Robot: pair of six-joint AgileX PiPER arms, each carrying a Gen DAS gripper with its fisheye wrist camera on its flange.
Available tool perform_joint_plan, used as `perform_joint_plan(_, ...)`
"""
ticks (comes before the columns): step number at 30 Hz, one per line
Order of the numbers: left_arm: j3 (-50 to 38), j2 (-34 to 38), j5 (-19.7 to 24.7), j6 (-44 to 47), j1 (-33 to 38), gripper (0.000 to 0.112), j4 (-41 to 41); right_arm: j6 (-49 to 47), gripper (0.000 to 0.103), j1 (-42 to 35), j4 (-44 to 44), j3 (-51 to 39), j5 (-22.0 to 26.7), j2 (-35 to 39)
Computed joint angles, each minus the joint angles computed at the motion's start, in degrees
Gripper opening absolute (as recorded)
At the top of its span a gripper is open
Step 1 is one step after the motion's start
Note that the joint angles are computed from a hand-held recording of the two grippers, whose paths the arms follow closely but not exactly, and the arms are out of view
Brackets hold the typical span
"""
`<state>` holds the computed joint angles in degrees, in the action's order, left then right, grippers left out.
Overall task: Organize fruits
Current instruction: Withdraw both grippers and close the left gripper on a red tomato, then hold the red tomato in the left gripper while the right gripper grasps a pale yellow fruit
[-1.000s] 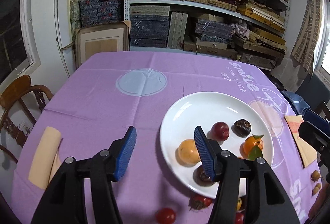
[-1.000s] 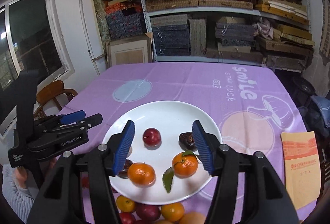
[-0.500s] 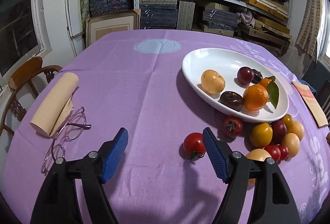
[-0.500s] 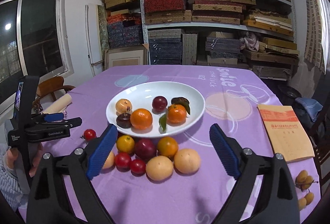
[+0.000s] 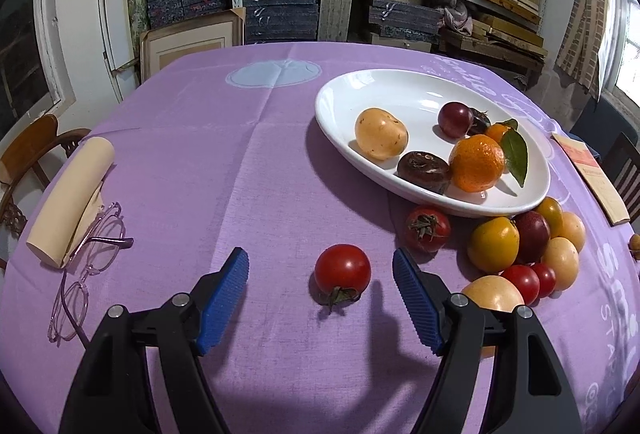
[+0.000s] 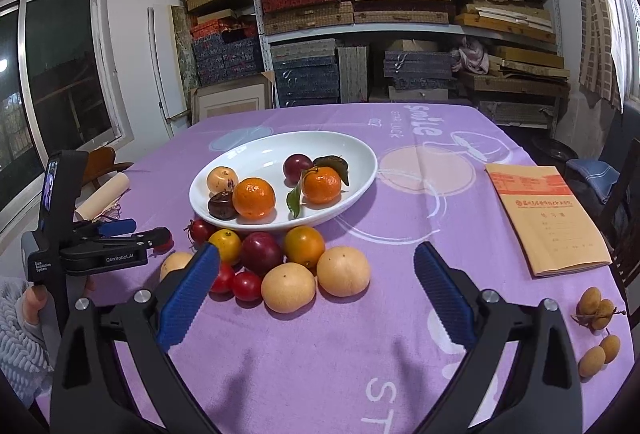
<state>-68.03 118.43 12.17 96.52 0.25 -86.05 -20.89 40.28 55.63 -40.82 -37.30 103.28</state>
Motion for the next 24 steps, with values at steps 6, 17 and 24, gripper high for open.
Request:
perform_joint_plan(6, -0.99, 0.66, 1.34, -7.57, 0.03, 0.055, 8.13, -1.36, 0.096, -0.57, 1.23, -0.87, 1.09, 0.67)
perform_joint_plan(17, -3.55, 2.15, 4.74, -19.15, 1.06, 0.03, 19.93, -2.06, 0.096, -1.34, 1.2, -1.35, 2.01, 1.49)
perform_joint_plan(24, 0.6, -1.51, 4.26, -6.66, 3.0, 0.03, 5.69, 0.21, 0.096, -2.93, -2.35, -1.57, 5.21, 1.73)
